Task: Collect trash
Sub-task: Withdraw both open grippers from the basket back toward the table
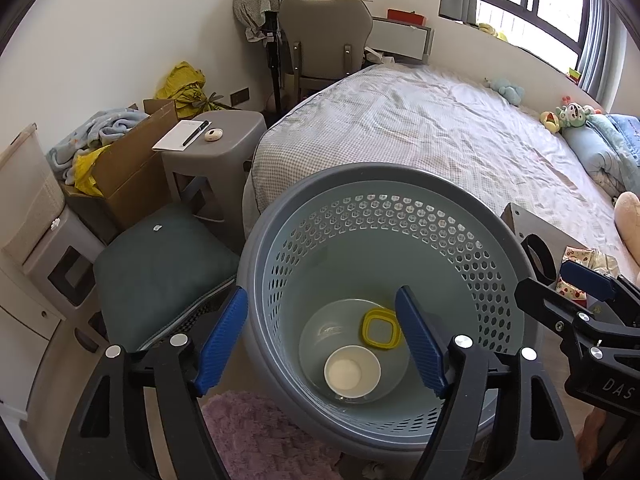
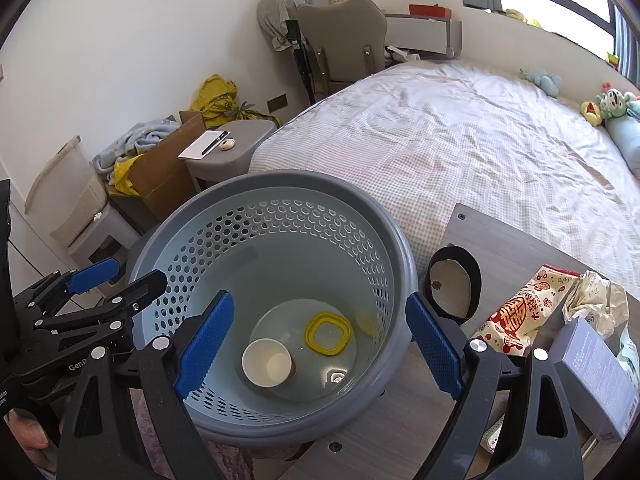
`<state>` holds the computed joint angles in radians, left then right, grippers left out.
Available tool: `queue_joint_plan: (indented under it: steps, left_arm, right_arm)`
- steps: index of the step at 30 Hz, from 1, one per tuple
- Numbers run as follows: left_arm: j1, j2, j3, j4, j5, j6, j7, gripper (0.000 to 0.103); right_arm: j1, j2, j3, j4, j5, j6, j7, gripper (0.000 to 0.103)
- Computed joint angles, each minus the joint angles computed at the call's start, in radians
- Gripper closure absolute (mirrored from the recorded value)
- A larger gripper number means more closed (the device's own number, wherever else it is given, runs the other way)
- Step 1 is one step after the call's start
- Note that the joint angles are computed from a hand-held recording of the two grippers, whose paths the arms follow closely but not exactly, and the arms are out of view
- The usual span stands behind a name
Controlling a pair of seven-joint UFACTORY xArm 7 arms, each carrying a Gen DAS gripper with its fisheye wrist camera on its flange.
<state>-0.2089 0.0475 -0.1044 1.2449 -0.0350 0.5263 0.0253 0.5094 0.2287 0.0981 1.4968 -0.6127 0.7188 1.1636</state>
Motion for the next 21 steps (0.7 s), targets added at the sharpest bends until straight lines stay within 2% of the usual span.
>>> queue_joint_plan:
  steps: [9, 21]
  left_arm:
    - [-0.001, -0.032, -0.003, -0.026, -0.047, -0.014, 0.029, 0.029]
    - [-0.012, -0.086, -0.006, -0.067, -0.094, -0.036, 0.050, 0.023]
  right_arm:
    - [0.005, -0.029, 0.007, -0.029, -0.032, 0.006, 0.040, 0.017]
    - [-0.008, -0.105, 0.034, -0.105, -0.085, 0.020, 0.121, 0.017]
